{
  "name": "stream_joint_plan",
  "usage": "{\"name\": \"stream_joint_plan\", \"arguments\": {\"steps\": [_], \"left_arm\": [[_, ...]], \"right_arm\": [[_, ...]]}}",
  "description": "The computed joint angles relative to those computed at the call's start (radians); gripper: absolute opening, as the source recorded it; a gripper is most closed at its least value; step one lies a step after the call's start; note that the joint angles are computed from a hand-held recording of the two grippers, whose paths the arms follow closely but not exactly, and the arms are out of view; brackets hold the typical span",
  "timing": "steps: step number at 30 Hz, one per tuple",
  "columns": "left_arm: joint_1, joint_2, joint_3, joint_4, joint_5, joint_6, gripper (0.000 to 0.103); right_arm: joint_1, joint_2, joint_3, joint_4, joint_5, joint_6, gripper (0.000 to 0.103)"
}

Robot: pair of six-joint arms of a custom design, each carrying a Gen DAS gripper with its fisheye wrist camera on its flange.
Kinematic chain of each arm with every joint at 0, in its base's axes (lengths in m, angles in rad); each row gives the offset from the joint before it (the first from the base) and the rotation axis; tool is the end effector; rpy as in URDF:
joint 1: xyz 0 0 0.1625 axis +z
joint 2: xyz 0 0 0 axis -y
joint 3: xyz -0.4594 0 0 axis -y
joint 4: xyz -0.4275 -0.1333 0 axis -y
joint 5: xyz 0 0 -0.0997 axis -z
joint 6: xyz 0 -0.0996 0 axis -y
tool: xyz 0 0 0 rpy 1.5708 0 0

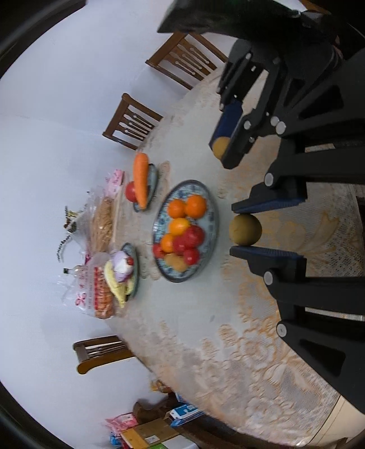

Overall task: Organize fruits
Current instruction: 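Carry the pear with the left tool while the right tool carries its pear toward the plate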

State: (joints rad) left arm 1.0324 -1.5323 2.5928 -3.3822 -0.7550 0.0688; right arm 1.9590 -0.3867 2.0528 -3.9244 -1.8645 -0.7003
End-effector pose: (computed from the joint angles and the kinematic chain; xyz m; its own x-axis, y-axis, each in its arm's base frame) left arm -0.0007 -0.4025 0.2666 -0.8154 -0.0319 -0.5781 0.4319 0.6313 -0.6441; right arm 0.2944 -0.4439 -0.1002 -0.5421 -0.6080 0.5801 -0.8395 0.4231 -0.3411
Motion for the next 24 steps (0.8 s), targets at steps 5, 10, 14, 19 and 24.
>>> {"name": "stream_joint_plan", "arguments": {"steps": [5, 10, 14, 19, 24], "left_arm": [[-0.051, -0.031, -0.018, 0.050, 0.049, 0.002, 0.024], [-0.060, -0.039, -0.025, 0.066, 0.065, -0.002, 0.024], [-0.042, -0.032, -0.032, 0.071, 0.052, -0.003, 0.024], [0.000, -0.013, -0.047, 0.075, 0.011, 0.006, 0.024], [0.049, 0.019, -0.070, 0.064, -0.026, 0.035, 0.024]], "right_arm": [[0.011, -0.033, 0.004, 0.003, 0.022, 0.021, 0.024], [0.021, -0.048, 0.000, 0.002, 0.042, 0.024, 0.024], [0.021, -0.046, -0.002, -0.001, 0.051, 0.018, 0.024], [0.011, -0.038, -0.013, 0.020, 0.057, 0.022, 0.024], [0.005, -0.025, -0.040, 0.048, 0.060, 0.018, 0.024]]}}
